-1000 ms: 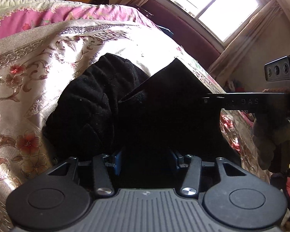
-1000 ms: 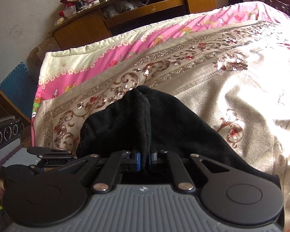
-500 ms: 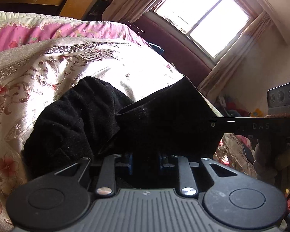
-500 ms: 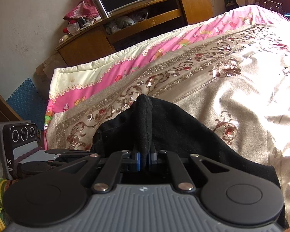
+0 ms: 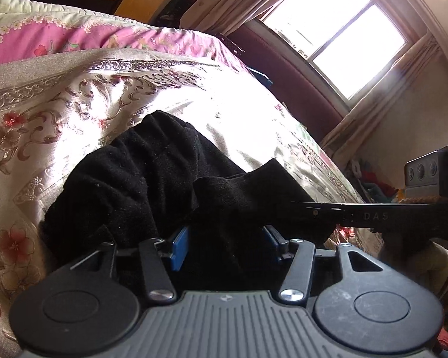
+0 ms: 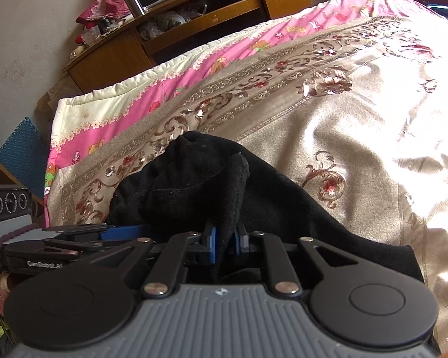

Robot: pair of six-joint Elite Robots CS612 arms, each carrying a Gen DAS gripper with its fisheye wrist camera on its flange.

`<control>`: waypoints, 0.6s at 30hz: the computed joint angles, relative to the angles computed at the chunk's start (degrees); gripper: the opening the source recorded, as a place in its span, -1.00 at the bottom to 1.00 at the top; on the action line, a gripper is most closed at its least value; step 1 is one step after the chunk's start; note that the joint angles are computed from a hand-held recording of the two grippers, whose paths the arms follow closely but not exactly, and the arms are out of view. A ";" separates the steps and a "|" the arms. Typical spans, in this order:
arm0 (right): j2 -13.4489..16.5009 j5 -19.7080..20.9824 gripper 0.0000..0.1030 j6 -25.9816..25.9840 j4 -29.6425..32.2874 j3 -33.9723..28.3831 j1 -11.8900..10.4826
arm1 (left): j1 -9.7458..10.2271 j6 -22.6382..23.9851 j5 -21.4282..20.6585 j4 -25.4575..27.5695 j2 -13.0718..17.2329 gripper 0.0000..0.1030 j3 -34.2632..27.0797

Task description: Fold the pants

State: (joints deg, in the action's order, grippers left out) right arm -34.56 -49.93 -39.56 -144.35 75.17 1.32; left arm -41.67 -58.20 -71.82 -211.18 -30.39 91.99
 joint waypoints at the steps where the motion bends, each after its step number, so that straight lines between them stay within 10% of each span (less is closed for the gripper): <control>1: 0.44 0.17 -0.70 0.34 0.07 -0.47 -0.01 | 0.08 0.05 0.54 0.28 0.07 0.32 -0.41; 7: 1.37 2.05 -0.55 1.43 0.19 -1.16 -0.51 | 1.16 -1.60 -1.05 4.76 0.97 0.47 -3.89; 11: 1.40 2.64 -0.63 1.83 -1.02 -0.73 -0.64 | 1.08 -1.37 -0.34 3.68 0.89 -0.59 -3.71; 18: -0.27 5.90 -0.86 -2.83 -0.15 1.04 -0.46 | -0.37 -1.98 0.08 -1.75 -1.93 -0.64 2.68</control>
